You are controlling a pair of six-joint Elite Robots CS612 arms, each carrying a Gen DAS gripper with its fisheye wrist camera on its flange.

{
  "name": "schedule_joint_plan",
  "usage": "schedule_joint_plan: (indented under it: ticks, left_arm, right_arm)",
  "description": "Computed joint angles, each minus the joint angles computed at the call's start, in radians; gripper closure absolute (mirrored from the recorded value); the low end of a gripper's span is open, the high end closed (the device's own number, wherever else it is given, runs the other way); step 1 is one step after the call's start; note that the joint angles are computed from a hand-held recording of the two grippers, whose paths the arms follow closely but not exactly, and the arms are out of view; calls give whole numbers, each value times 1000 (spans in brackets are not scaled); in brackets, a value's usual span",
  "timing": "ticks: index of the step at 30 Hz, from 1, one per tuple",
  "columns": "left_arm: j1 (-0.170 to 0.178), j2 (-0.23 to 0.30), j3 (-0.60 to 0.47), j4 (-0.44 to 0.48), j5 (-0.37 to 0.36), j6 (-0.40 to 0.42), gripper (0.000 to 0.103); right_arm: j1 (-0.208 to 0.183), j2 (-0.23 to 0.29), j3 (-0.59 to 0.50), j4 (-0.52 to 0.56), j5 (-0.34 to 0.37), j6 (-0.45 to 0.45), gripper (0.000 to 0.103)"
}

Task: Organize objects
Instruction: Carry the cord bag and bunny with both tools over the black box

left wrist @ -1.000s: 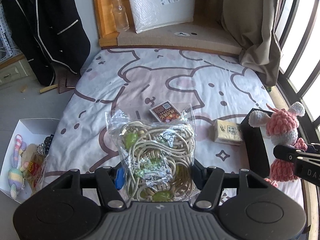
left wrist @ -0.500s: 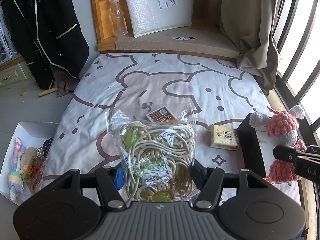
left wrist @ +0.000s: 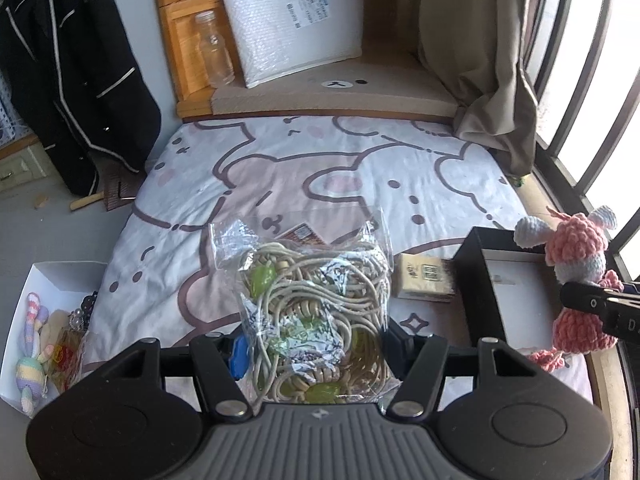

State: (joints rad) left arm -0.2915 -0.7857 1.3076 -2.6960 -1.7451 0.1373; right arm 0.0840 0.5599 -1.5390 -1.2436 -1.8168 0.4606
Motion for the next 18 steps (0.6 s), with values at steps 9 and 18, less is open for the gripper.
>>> schedule_joint_plan:
  ticks: [9,18]
  left_arm:
    - [-19,-16,21,-12,2,9,40]
    - [-36,-23,29,-15,-4,5,40]
  right_arm:
    - [-18,18,-53,35,-21,35,72]
    - [-29,26,-87,47,-39,45,72]
